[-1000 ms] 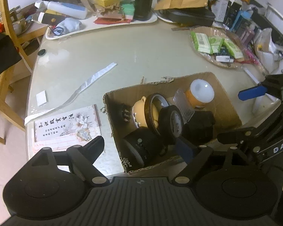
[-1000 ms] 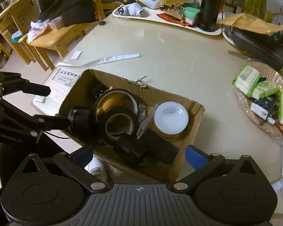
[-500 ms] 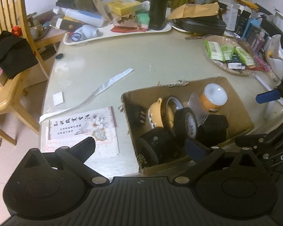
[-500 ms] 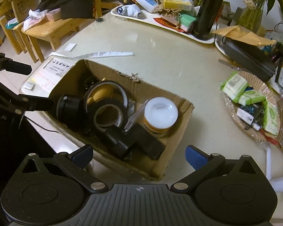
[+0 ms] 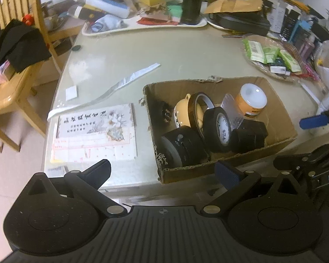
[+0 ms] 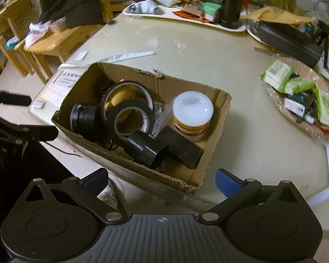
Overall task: Organize rigid objects
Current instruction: 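Withdraw both open grippers up away from the box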
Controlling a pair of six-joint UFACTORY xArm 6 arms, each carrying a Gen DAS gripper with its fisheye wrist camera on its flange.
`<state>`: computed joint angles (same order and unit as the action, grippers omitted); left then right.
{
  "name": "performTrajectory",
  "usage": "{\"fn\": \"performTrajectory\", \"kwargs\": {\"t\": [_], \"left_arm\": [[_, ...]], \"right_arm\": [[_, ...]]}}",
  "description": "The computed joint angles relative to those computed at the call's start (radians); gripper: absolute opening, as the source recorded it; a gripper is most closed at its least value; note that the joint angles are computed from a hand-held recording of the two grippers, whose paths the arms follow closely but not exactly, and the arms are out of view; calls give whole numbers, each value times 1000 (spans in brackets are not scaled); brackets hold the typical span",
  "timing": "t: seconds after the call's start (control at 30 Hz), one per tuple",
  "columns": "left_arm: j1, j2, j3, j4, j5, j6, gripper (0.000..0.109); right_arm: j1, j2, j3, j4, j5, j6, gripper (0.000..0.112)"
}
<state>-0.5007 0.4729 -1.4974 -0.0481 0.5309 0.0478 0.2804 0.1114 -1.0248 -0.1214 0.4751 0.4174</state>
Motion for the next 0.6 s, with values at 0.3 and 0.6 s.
{"fn": "performTrajectory", "kwargs": {"t": [0.3,0.6], "left_arm": [[-17,3,27,226,-26,-264,103],[-32,-7,61,260,-35,-370,103]], "right_arm": [[-16,-25,66,-92,-65,179,103],[-8,-39,94,-214,-72,328,103]]}}
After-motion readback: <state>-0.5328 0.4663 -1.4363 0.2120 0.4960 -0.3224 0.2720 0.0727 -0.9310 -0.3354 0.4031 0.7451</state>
